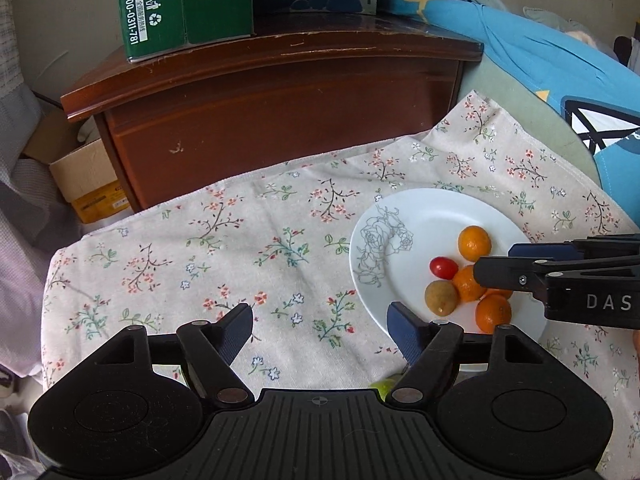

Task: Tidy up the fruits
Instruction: 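Lower both fruits onto the plate and open both grippers, then move the right gripper to another brown kiwi and close on it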

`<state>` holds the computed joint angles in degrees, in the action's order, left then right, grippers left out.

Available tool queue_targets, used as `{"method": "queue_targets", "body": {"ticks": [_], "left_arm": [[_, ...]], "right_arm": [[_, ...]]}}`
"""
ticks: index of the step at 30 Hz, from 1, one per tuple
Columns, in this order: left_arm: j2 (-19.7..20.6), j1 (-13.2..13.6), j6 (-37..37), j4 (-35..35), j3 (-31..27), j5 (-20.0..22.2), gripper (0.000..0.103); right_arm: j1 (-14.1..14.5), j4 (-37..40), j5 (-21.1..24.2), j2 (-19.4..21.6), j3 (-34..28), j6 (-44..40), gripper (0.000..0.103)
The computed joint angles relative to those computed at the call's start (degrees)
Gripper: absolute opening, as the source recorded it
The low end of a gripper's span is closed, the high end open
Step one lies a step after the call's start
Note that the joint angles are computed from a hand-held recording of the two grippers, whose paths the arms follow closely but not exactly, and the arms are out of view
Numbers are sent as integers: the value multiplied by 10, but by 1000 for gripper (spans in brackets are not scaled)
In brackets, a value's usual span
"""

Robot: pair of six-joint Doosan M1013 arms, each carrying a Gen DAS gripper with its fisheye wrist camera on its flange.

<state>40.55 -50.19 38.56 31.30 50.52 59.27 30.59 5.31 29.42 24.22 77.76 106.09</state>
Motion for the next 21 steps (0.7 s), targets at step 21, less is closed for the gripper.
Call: {"method": "queue_targets", "body": {"ticks": [21], "left_arm": [[-34,-22,-33,-5,62,45,78]], "right_arm": [[39,33,6,-57,88,-10,45]]}}
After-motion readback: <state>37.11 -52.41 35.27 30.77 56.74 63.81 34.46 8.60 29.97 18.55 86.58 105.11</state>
